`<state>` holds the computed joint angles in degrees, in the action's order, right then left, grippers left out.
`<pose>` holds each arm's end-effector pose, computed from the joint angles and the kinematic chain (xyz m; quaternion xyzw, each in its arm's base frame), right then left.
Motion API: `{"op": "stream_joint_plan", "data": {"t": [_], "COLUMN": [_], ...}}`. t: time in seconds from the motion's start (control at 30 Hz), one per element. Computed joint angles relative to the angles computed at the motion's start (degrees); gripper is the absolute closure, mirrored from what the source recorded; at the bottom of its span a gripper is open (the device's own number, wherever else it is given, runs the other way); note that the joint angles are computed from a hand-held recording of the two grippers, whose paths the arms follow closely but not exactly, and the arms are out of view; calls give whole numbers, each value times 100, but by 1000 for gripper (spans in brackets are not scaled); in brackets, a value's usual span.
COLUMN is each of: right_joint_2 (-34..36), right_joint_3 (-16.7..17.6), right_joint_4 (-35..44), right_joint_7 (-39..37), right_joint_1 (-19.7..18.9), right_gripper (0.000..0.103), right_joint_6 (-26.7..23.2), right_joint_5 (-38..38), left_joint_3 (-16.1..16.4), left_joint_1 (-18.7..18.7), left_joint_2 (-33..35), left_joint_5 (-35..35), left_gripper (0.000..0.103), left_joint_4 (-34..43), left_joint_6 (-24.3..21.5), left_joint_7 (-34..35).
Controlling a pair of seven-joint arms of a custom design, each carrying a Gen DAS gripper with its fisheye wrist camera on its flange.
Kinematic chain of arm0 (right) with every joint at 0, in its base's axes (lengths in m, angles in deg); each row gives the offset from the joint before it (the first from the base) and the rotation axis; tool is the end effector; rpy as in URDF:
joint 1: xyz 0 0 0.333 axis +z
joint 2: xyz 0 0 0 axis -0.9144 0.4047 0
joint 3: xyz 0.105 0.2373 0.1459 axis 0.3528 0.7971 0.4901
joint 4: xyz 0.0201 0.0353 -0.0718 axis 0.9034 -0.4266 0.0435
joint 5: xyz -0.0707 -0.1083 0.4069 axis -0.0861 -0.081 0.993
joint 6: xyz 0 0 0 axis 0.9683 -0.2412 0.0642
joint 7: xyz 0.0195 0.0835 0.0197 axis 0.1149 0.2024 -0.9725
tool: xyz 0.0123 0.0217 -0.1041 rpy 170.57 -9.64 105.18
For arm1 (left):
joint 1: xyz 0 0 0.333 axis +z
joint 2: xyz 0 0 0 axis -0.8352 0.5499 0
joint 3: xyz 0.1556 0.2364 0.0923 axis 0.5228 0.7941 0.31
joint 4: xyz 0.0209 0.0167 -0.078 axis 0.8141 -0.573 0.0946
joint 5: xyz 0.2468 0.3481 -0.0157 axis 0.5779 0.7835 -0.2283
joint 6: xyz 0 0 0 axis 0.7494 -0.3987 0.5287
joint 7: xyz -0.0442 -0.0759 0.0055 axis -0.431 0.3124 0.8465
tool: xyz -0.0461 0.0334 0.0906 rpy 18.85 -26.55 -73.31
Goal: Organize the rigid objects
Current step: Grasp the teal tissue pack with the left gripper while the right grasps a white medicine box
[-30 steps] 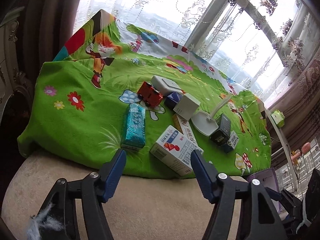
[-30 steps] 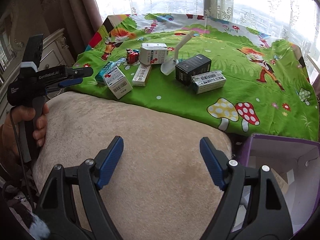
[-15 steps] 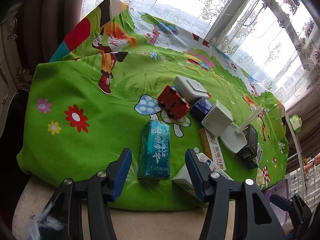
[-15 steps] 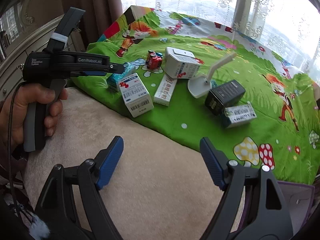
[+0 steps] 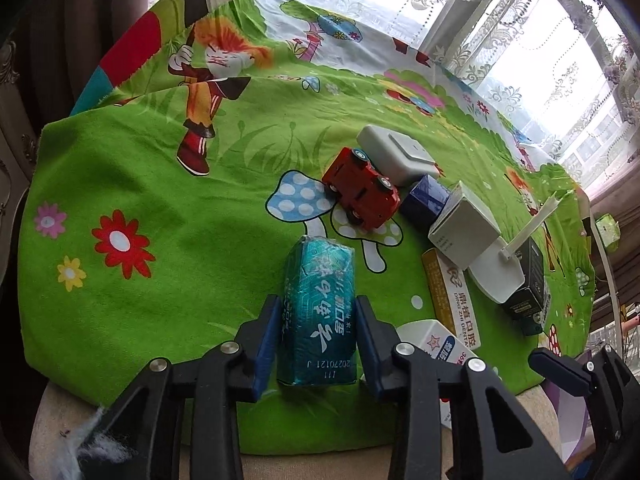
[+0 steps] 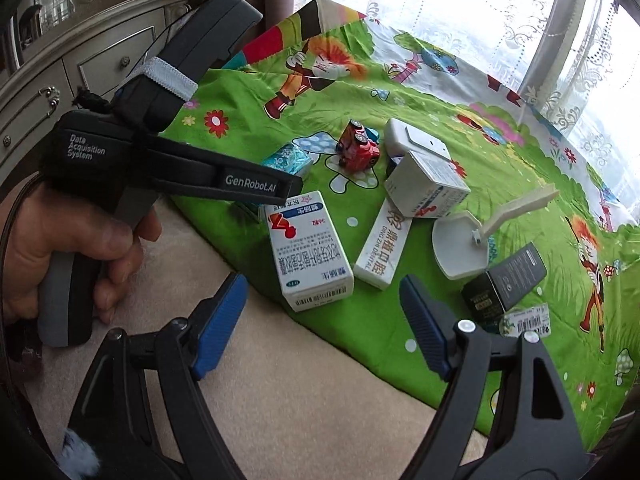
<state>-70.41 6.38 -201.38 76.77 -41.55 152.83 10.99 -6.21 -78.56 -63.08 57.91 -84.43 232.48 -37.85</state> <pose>0.4968 0.2459 0.4308 -0.8926 0.3180 -0.1637 0.2745 0.5286 -0.3699 0.3923 -0.7836 0.5475 -0.2724 0.1094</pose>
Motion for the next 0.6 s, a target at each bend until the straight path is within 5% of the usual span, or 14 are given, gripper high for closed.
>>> {"op": "stream_joint_plan", "data": {"t": [0.4, 0.6], "right_joint_2": [630, 649], "right_joint_3": [216, 249], "right_joint_4": [530, 504], "right_joint_7": [346, 431], "right_joint_1": [-142, -167], "right_gripper": [23, 54], "right_joint_6": [7, 65], "right_joint_5": [-389, -451], "left_joint_3": [67, -17], "left_joint_1": [46, 115], "left_joint_2": [-365, -466], "left_joint_5": [1117, 1519], "left_gripper": [66, 66], "left_joint_4": [-477, -564], "left_joint_6": [469, 540], "left_joint_7": [-1539, -2027]}}
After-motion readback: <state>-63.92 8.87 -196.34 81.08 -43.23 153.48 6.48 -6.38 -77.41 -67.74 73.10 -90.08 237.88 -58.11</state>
